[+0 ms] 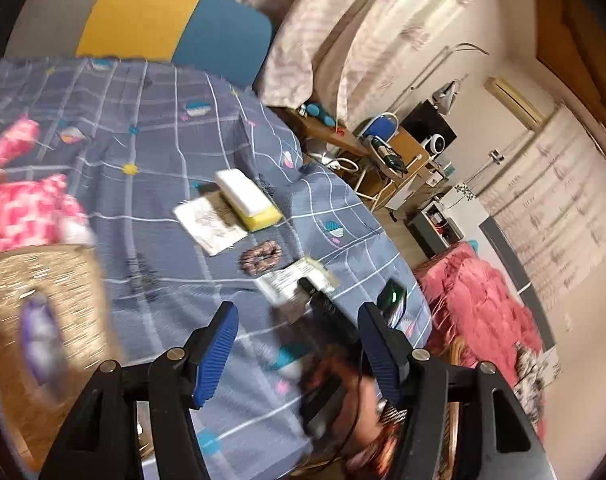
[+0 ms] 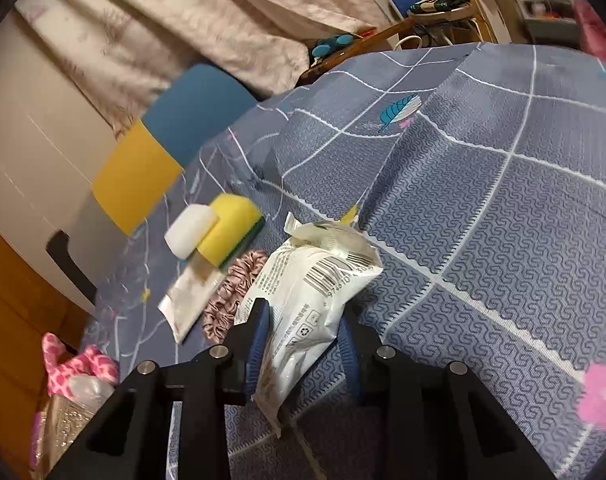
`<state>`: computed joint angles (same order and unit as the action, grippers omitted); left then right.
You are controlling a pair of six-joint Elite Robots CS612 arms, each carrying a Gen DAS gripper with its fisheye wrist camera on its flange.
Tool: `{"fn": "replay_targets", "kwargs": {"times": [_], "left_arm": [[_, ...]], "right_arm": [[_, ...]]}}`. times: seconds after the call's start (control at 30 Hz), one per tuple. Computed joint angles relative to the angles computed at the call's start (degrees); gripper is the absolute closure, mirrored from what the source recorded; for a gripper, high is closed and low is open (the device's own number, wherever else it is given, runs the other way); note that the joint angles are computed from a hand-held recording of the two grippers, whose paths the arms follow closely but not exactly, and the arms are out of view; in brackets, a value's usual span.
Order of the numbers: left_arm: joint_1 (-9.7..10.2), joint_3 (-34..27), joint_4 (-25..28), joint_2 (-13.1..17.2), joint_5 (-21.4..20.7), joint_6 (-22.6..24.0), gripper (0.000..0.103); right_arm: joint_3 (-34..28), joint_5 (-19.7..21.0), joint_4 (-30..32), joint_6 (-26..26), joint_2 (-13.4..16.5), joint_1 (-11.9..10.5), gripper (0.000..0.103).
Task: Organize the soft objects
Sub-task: 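Grasp the white packet with the right tool while the left tool grasps the sponge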
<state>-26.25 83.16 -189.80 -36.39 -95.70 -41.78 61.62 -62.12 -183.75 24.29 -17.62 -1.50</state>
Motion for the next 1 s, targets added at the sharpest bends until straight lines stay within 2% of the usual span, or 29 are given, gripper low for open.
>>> {"fn": "replay_targets", "kwargs": {"times": [0.17,0.27,0.33,0.4,0.5,0.6,0.67,0.73,0.83,1.0], "left_arm": [[1.05,-12.4,8.5,6.0,-1.9,-4.9,0.040],[1.48,-19.8,13.3,10.0,-1.1,-5.1,0.040],[1.80,-23.6,14.6,12.3,-0.6,-4.4,0.040],[2.33,-28.8,19.2,15.0,-0.5,-3.6,0.040],[3.40,-36.3,25.0,19.2,-3.3,-6.3,0.040],[4.28,-41.4,26.1,22.6,-5.9,-13.1,0.040],[4.62,-44.7,26.8,24.6,-6.7,-15.1,0.040],[4.87,-48.1,29.4,26.4,-6.7,-14.6,0.040],[5.13,-51.0,27.8,28.5,-5.7,-15.7,0.040],[5.74,-56.5,33.7,31.2,-7.4,-15.8,0.046]], "right_arm": [[0.0,0.1,-2.0,0.1,0.4,0.2,0.069],[0.1,0.5,-3.2,0.6,0.6,0.0,0.069],[0.5,0.9,-4.0,0.8,0.6,-0.1,0.069],[0.5,1.0,-4.3,0.8,0.7,-0.1,0.069],[0.5,0.9,-5.0,1.0,0.9,-0.1,0.069],[0.6,0.9,-5.7,1.2,1.0,-0.1,0.069],[0.7,1.0,-6.1,1.5,1.0,-0.1,0.070],[0.9,1.2,-6.5,1.7,1.0,-0.2,0.070],[1.2,1.4,-7.1,2.0,1.0,-0.3,0.070],[1.6,1.5,-7.6,2.1,0.9,-0.4,0.070]]}}
